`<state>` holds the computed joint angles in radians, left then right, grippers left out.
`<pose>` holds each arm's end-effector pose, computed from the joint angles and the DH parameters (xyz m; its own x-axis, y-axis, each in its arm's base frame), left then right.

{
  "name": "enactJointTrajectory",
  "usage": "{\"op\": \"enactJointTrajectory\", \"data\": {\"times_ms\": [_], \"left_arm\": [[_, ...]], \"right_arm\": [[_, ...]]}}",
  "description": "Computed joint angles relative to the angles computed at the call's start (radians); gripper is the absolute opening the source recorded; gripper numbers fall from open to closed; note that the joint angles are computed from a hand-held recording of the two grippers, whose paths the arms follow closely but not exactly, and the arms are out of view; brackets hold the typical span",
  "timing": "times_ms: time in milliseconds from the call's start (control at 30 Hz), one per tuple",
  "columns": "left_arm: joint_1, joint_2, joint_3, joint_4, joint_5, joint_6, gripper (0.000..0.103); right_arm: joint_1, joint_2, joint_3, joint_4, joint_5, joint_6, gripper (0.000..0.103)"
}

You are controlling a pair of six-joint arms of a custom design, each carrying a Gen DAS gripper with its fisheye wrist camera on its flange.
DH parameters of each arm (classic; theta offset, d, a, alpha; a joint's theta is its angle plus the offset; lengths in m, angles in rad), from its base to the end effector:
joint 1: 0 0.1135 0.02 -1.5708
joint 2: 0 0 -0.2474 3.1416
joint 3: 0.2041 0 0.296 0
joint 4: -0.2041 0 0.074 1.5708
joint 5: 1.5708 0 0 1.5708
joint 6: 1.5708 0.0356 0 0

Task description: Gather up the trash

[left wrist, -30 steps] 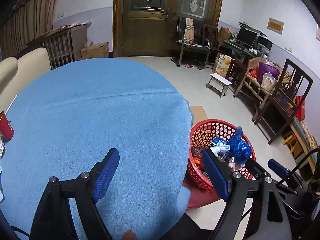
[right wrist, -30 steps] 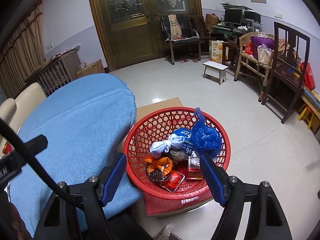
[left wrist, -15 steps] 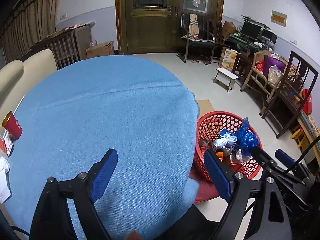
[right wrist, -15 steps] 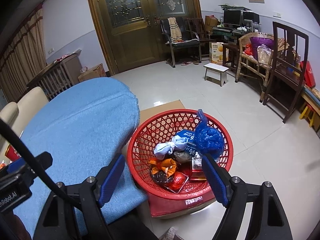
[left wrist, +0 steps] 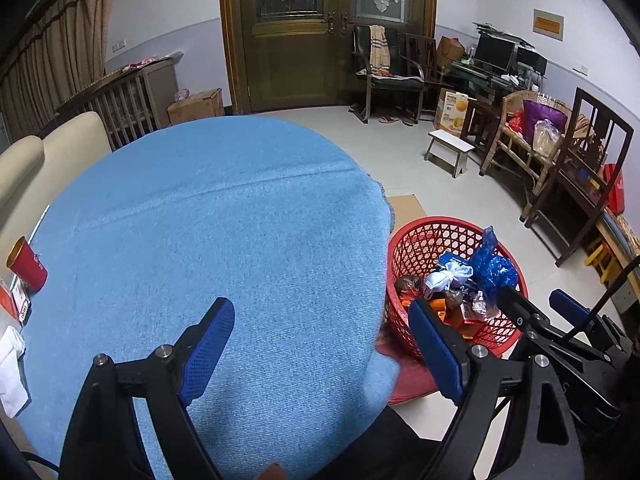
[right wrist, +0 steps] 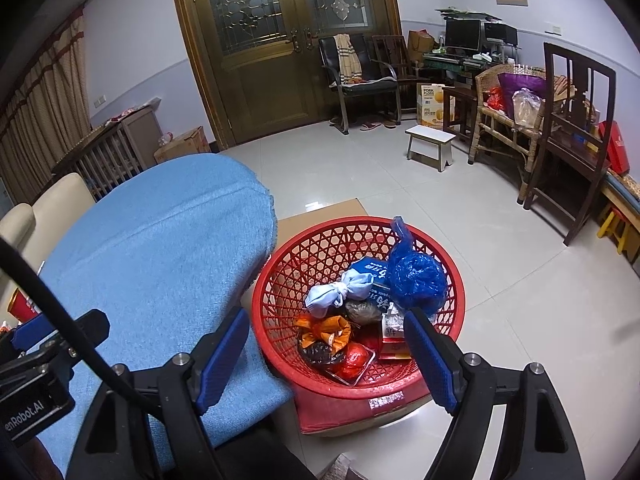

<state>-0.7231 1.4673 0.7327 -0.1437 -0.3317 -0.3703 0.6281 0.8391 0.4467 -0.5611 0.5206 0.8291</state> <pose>0.2465 -0.2021 0.1270 -0.7079 0.1684 -0.6859 0.2291 0.9734 0.0026 0.1772 0.1068 0.1566 -0.6498 0.3186 -0.6901 0.2995 0.9418 0.1528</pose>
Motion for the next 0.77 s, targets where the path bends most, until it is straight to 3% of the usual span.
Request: {"op": "enactJointTrajectory", "data": {"times_ms": [767], "left_arm": [[-0.005,-0.029,-0.033,0.037,0.005,0.009,0.089]], "right_arm": [[0.009,-0.001,-0.002,-0.003,0.005,0.005,0.082]]}}
